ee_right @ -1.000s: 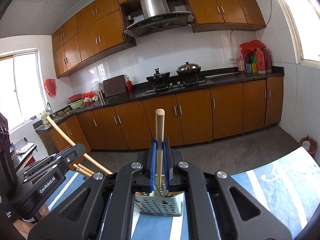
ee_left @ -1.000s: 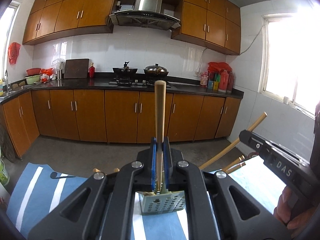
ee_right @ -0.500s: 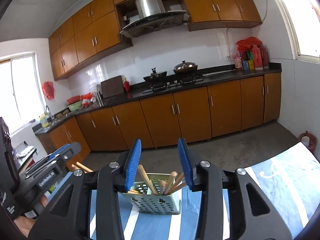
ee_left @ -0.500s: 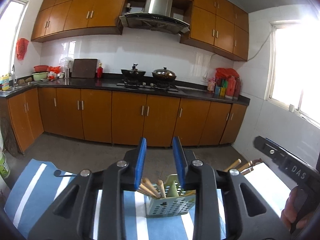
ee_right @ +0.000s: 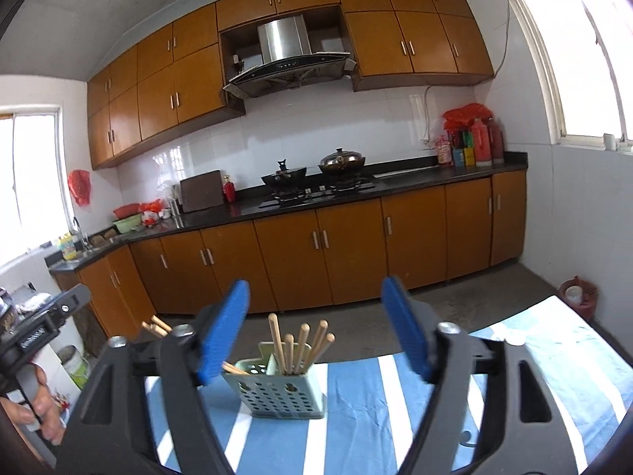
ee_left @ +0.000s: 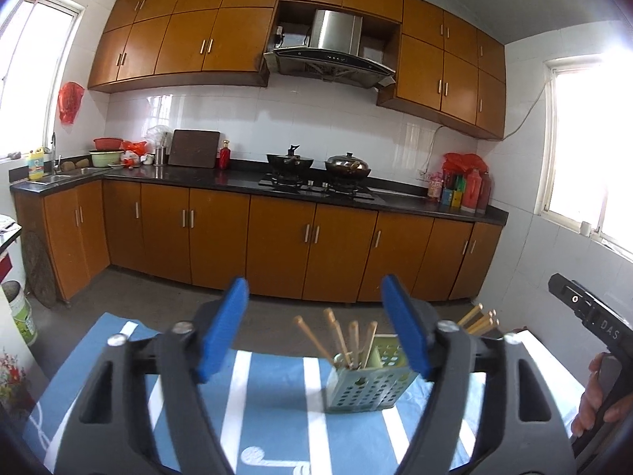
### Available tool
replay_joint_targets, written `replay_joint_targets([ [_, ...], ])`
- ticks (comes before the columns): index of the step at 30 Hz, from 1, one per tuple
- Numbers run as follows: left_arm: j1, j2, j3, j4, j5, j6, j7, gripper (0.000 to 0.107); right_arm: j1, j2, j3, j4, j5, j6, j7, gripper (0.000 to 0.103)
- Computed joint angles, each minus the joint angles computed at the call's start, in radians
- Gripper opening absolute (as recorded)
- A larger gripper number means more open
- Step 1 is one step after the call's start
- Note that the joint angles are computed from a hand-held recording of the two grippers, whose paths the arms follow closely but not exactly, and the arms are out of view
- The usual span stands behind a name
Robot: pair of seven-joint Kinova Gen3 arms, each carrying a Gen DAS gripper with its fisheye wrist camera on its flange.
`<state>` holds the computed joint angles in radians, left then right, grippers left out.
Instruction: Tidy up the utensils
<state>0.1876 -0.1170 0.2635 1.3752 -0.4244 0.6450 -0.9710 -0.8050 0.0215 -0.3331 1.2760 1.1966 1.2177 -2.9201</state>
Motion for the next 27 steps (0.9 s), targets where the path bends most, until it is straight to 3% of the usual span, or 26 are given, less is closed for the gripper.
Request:
replay_joint_targets([
  [2, -0.001, -0.021, 0.001, 0.019, -0.002, 0.009, -0.004, 0.089, -0.022, 0.012, -0.013, -0.006, 0.034, 0.049, 0.000, 0.100],
  [4, -0.009, -0.043, 0.005, 0.038, -0.002, 0.012, -0.011, 0.099, -0.053, 0.028, -0.021, -0.014, 0.071, 0.104, 0.009, 0.101],
  [8, -0.042, -0.082, 0.048, 0.067, -0.030, 0.042, 0.000, 0.099, -0.126, 0.064, -0.008, -0.052, 0.107, 0.200, 0.055, 0.101],
  [14, -0.075, -0.148, 0.073, 0.126, 0.001, 0.055, -0.018, 0.099, -0.185, 0.051, -0.003, -0.024, 0.119, 0.249, 0.019, 0.101],
  [27, -0.245, -0.411, 0.199, 0.446, 0.087, -0.033, -0.036, 0.099, -0.297, 0.026, -0.114, 0.250, 0.193, 0.405, -0.247, 0.101],
])
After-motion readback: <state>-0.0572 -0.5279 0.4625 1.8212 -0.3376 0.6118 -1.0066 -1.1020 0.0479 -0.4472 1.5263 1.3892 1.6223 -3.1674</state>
